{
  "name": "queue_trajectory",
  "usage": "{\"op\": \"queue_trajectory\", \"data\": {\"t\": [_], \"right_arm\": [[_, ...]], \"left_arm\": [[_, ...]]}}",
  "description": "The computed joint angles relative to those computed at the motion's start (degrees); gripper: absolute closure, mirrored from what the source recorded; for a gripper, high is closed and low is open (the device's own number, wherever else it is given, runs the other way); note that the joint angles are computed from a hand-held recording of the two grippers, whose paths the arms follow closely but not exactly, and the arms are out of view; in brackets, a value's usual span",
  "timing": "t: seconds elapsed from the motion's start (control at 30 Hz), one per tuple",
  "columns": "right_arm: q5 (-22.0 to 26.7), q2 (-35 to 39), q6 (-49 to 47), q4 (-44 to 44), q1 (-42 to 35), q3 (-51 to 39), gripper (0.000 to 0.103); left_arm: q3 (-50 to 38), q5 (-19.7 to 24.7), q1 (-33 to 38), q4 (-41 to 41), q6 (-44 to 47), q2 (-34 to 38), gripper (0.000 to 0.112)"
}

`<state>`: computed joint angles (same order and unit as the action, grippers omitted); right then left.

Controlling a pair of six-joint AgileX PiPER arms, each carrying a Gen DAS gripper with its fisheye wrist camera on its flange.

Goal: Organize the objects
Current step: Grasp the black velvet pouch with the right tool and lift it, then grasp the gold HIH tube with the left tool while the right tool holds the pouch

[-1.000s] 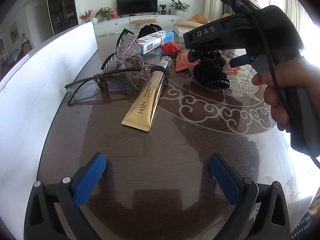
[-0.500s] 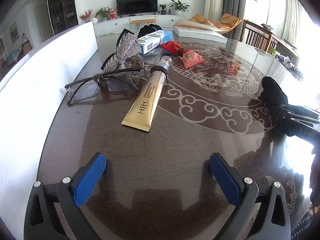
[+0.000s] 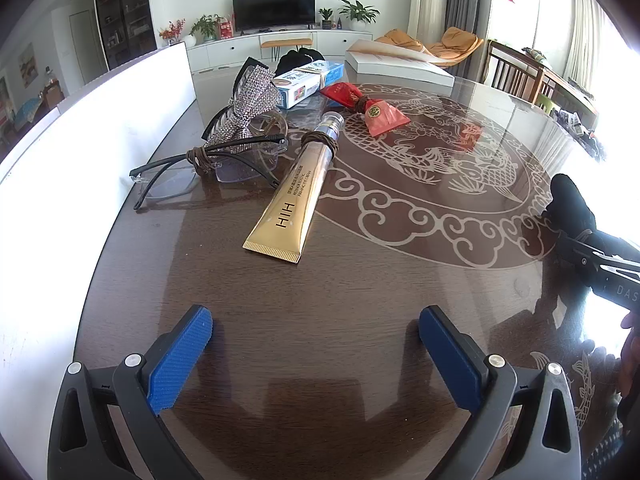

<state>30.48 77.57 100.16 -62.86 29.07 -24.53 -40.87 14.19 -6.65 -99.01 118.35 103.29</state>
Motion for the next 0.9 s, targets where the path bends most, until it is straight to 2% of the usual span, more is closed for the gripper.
{"op": "queue_trajectory", "data": {"t": [0.3,0.9], "right_arm": [[1.4,1.5,0.6,-0.2,1.3,-0.9,0.018],[2.5,2.0,0.9,-0.5,2.2,-1.2,0.017]], "left_arm": [[0.2,0.0,0.0,0.2,-0.2,-0.3,0.009],[0.3,0.0,0.1,0.6,-0.5,-0.4,0.009]]}}
